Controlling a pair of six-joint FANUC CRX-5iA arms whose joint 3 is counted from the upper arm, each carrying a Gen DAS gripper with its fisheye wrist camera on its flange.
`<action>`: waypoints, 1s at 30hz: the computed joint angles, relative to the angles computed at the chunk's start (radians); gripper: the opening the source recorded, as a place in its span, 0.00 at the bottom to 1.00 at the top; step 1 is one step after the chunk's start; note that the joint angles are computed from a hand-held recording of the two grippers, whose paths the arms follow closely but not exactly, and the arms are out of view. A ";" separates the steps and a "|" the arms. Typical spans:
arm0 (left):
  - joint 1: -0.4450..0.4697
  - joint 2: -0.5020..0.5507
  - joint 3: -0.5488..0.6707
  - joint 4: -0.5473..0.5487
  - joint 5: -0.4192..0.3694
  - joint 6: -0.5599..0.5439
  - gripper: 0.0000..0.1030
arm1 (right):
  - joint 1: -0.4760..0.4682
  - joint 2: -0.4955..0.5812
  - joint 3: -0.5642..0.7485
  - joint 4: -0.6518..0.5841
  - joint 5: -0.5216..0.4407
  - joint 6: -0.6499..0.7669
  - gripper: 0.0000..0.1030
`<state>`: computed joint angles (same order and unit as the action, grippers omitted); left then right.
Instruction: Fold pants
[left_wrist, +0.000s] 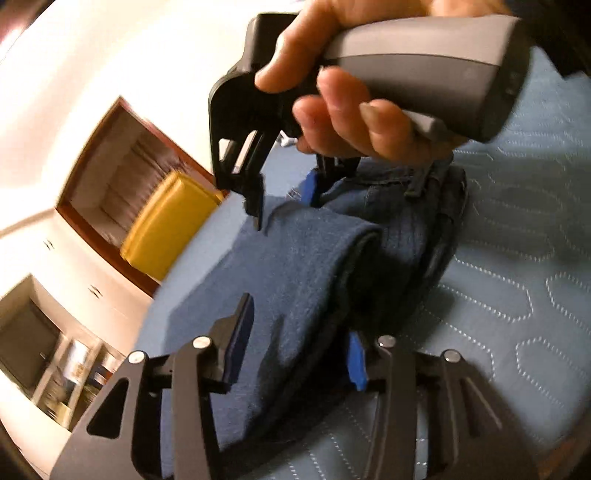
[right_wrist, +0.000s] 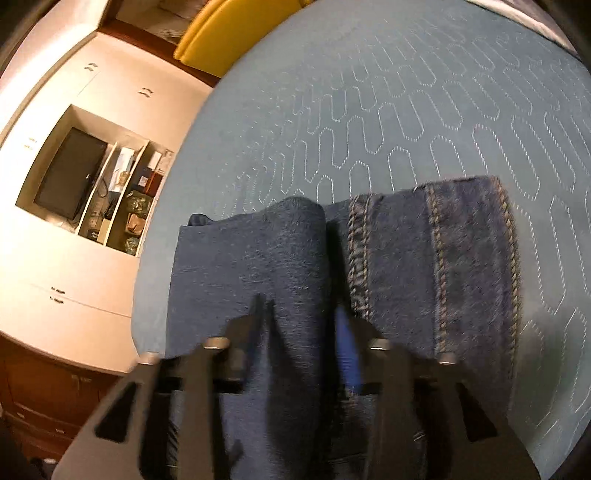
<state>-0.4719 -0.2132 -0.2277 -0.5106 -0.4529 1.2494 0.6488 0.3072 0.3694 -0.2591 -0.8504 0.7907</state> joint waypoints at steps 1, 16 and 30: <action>-0.007 -0.008 -0.012 -0.024 0.019 0.004 0.45 | -0.006 -0.004 -0.001 -0.024 0.008 0.029 0.51; -0.094 0.010 0.056 -0.201 0.014 0.104 0.11 | 0.029 0.149 0.319 0.133 -0.309 0.067 0.10; -0.205 0.096 0.100 -0.223 -0.018 -0.014 0.11 | -0.039 -0.091 -0.057 0.117 -0.104 0.019 0.08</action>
<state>-0.6771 -0.1168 -0.1276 -0.7339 -0.4707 1.2354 0.6098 0.2166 0.3121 -0.1423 -0.9542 0.8102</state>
